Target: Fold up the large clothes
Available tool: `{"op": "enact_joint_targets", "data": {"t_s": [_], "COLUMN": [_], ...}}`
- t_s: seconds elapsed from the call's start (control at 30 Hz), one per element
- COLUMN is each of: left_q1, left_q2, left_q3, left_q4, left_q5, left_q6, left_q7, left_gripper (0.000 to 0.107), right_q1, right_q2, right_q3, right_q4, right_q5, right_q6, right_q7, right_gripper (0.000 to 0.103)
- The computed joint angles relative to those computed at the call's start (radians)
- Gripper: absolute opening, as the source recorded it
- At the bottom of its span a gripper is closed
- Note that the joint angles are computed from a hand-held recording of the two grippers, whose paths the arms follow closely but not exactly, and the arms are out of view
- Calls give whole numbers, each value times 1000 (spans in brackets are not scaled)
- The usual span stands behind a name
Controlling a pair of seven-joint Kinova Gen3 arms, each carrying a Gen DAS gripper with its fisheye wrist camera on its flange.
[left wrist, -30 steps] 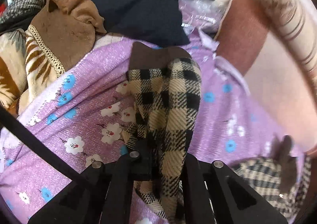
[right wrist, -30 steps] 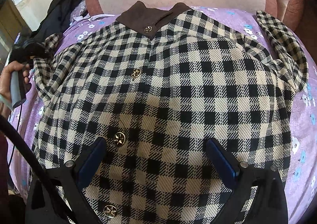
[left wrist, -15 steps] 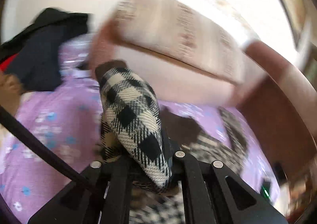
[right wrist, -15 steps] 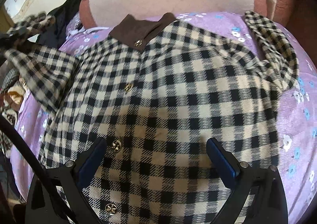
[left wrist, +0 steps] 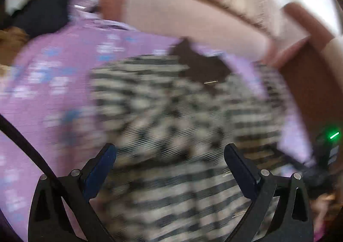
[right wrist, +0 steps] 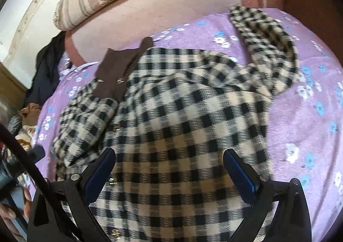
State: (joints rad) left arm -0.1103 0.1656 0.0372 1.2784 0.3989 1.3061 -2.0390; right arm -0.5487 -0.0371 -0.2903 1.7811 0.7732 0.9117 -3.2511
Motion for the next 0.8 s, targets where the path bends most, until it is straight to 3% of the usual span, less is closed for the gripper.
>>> {"op": "enact_joint_targets", "data": {"t_s": [0.07,0.13,0.3,0.4,0.47,0.5,0.53,0.6,0.67,0.8], "left_q1": [69,105,10,110,147,138,110,94,85,90], "left_q2": [-47,-81,-92,-71,-59,-45,-24,12,33,37], "left_q3": [-93,-130,-27,-64,-76,-61,-33,-22,-24,-23], "left_q4": [60,122,198,225,238,231,215,179,162,169], "left_q5": [-81,-152,-208,-330,-404,-421,-425,-417,-400,-406], "left_q6": [-81,-147,-234,-345,-389,-386,-370,-332,-309,-311], "left_q7": [-16,8,64,136,196,214,228,241,249,272], "left_gripper": [100,100,100,100,100,100,100,100,100,100], "right_q1": [12,29,245,384,468,488,489,508,473,289], "right_q2": [5,22,130,236,313,335,342,313,226,72], "right_q3": [15,35,-115,-213,-305,-337,-351,-384,-343,-185], "right_q4": [3,-17,-132,-224,-281,-304,-315,-285,-218,-110], "right_q5": [5,-20,-86,-141,-141,-117,-76,5,87,223], "right_q6": [-75,-157,-265,-307,-307,-286,-264,-269,-278,-152], "right_q7": [24,83,213,253,265,270,263,201,124,-39], "right_gripper": [99,90,90,90,73,45,28,17,15,15]}}
